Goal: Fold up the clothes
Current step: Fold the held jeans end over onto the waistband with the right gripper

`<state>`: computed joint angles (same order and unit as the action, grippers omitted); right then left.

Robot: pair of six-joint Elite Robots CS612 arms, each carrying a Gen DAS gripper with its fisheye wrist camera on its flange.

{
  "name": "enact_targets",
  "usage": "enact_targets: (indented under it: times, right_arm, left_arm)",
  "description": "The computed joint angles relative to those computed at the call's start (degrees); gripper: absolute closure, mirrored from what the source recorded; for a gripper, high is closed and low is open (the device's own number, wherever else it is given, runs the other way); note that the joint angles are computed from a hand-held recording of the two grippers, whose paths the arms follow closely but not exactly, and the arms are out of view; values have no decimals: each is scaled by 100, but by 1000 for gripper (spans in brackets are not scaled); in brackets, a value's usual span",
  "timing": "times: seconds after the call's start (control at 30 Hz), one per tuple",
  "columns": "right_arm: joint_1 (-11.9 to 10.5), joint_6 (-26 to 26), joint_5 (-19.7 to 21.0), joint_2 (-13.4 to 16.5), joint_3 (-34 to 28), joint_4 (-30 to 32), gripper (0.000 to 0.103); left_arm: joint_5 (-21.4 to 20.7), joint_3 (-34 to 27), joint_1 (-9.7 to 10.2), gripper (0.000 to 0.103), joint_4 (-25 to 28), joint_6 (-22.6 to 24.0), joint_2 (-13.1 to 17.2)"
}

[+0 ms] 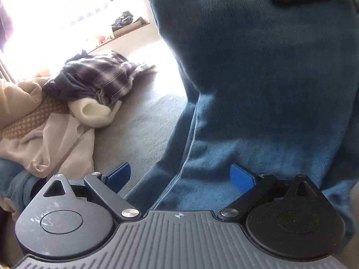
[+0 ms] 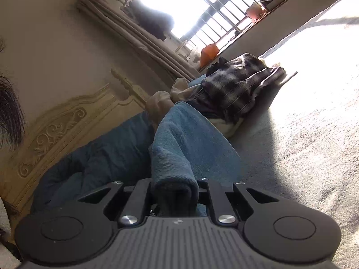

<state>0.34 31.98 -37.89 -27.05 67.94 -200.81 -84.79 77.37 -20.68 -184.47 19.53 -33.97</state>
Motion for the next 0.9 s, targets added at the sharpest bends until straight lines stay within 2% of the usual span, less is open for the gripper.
enact_targets:
  times: [0.07, 0.17, 0.33, 0.4, 0.5, 0.6, 0.7, 0.77, 0.9]
  right_arm:
    - [1, -25, 6, -9, 16, 13, 90]
    - [-2, 91, 9, 17, -15, -52, 90]
    - [-1, 233, 7, 59, -71, -67, 90]
    - [5, 210, 21, 55, -70, -51, 90]
    - [10, 181, 3, 38, -40, -61, 90]
    - [5, 245, -48, 35, -19, -97, 90]
    - [0, 308, -111, 40, -18, -105, 90]
    - [0, 354, -133, 55, -36, -109, 90]
    - [3, 440, -126, 86, -77, -111, 90]
  left_arm:
    - [41, -50, 30, 6, 124, -281, -2]
    - [322, -74, 47, 7, 292, -578, -43]
    - [205, -225, 149, 5, 964, -1513, -42]
    - [224, -339, 172, 0, 1099, -2027, 15]
    - [358, -538, 212, 2, 1358, -3017, 91]
    - [222, -614, 281, 3, 1561, -3651, 92]
    - [163, -435, 277, 6, 1576, -3802, -70]
    - [-49, -168, 274, 6, 1381, -3919, -242]
    - [67, 287, 141, 5, 1003, -3560, -468]
